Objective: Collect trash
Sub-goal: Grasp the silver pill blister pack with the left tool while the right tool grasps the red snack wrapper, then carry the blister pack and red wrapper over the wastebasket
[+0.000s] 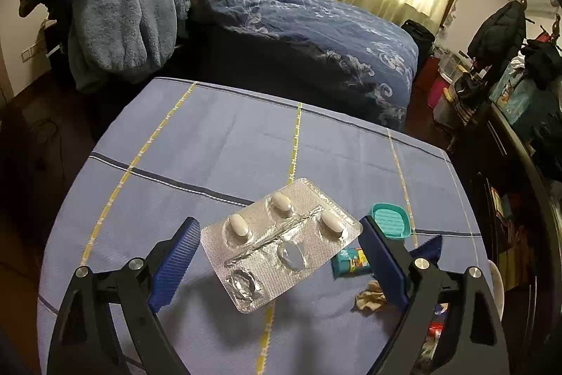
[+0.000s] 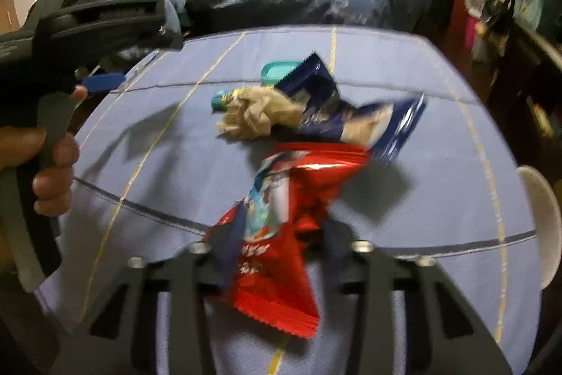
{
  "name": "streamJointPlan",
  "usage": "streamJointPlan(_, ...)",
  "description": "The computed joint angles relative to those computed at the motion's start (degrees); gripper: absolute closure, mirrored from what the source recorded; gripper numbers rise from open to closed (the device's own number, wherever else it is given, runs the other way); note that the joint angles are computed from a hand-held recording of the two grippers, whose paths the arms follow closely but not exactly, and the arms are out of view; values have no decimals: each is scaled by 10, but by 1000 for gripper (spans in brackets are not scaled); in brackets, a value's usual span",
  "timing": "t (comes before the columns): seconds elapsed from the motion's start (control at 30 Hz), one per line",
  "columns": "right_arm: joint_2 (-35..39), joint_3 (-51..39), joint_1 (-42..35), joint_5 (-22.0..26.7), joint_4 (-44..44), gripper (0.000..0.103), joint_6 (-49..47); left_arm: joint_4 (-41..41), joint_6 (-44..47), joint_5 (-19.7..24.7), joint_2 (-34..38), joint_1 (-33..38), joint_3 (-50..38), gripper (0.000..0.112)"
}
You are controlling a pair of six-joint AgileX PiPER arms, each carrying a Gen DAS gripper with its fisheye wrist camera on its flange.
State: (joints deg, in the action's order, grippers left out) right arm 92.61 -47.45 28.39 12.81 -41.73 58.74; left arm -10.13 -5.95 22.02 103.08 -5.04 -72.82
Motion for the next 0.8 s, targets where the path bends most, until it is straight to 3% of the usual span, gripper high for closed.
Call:
streamJointPlan(0.07,-16,16,-4,-15,4,80,-3,12,-11,-5,-8,1,11,22)
streamJointPlan(0.2,-58,46,3,11,-93,81,88,32,-30,-18,-29,1,37,22)
streamJointPlan(0.33,-100,78,-12,7,-56,81,49,13,-13,-26,-53,4,66,22)
streamJointPlan(0.73,-221,149,-13,28,-87,81,83,-47,41,-32,-132,-36,128,22)
streamJointPlan(0.8,-237,158,-17,33,-80,81,79,-23,20,-34,-143,-54,135,22)
